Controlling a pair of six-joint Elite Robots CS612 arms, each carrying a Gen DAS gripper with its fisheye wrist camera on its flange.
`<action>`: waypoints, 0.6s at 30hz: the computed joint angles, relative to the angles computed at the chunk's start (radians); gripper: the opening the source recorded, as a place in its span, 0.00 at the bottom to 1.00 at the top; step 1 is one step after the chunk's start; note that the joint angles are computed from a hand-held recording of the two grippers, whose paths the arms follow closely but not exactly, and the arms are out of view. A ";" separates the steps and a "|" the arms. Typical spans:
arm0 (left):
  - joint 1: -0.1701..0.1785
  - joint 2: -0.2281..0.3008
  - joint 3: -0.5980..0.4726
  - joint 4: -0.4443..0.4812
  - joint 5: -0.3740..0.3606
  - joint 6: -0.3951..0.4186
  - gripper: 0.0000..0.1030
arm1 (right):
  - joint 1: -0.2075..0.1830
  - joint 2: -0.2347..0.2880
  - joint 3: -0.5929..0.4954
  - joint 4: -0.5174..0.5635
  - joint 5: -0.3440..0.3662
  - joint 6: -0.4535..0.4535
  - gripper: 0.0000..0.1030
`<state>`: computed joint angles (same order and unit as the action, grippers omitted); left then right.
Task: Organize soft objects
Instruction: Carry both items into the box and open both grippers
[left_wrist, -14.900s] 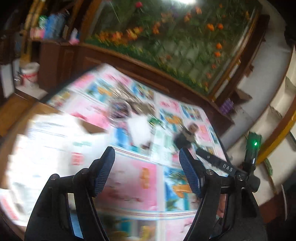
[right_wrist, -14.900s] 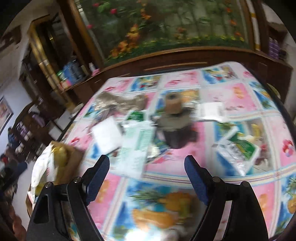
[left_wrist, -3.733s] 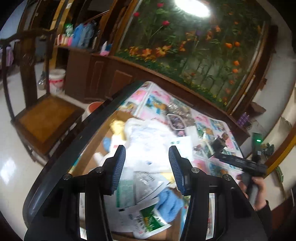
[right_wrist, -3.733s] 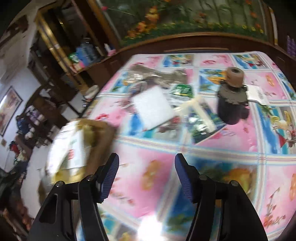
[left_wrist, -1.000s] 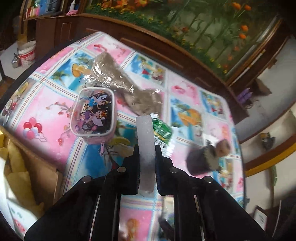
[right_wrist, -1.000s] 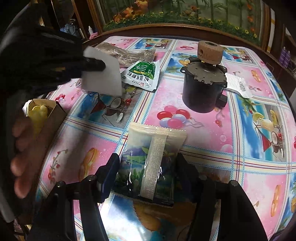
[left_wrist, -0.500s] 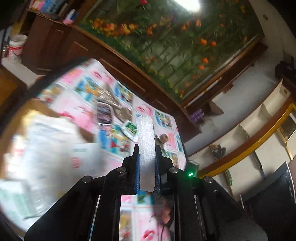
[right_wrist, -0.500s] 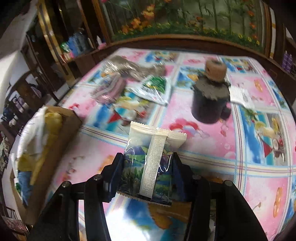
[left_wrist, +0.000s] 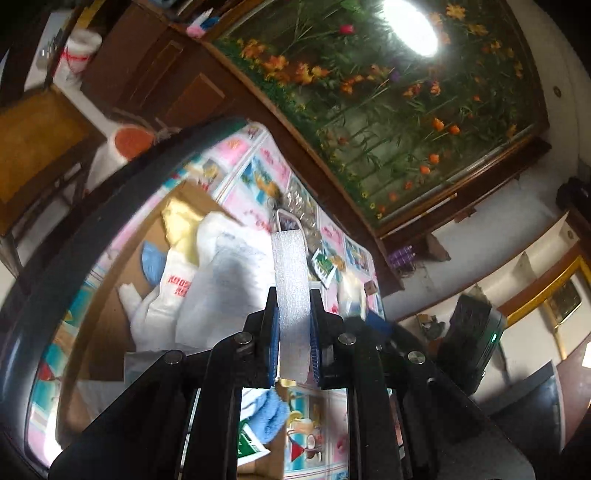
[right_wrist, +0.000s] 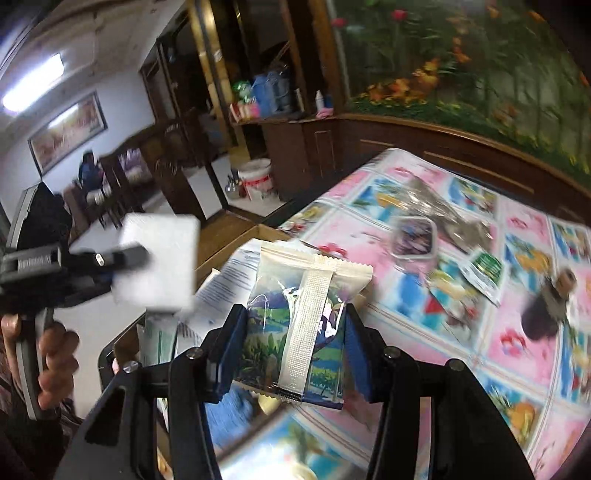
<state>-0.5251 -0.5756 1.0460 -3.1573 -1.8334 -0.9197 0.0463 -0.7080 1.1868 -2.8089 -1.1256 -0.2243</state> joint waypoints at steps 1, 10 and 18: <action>0.005 0.012 -0.011 0.000 -0.011 -0.003 0.12 | 0.006 0.013 -0.027 0.027 -0.002 -0.003 0.50; -0.001 0.035 -0.065 0.180 0.068 0.145 0.13 | 0.043 0.120 -0.212 0.222 -0.085 -0.011 0.51; 0.015 0.040 -0.070 0.233 0.021 0.125 0.27 | 0.037 0.107 -0.195 0.219 -0.038 0.003 0.57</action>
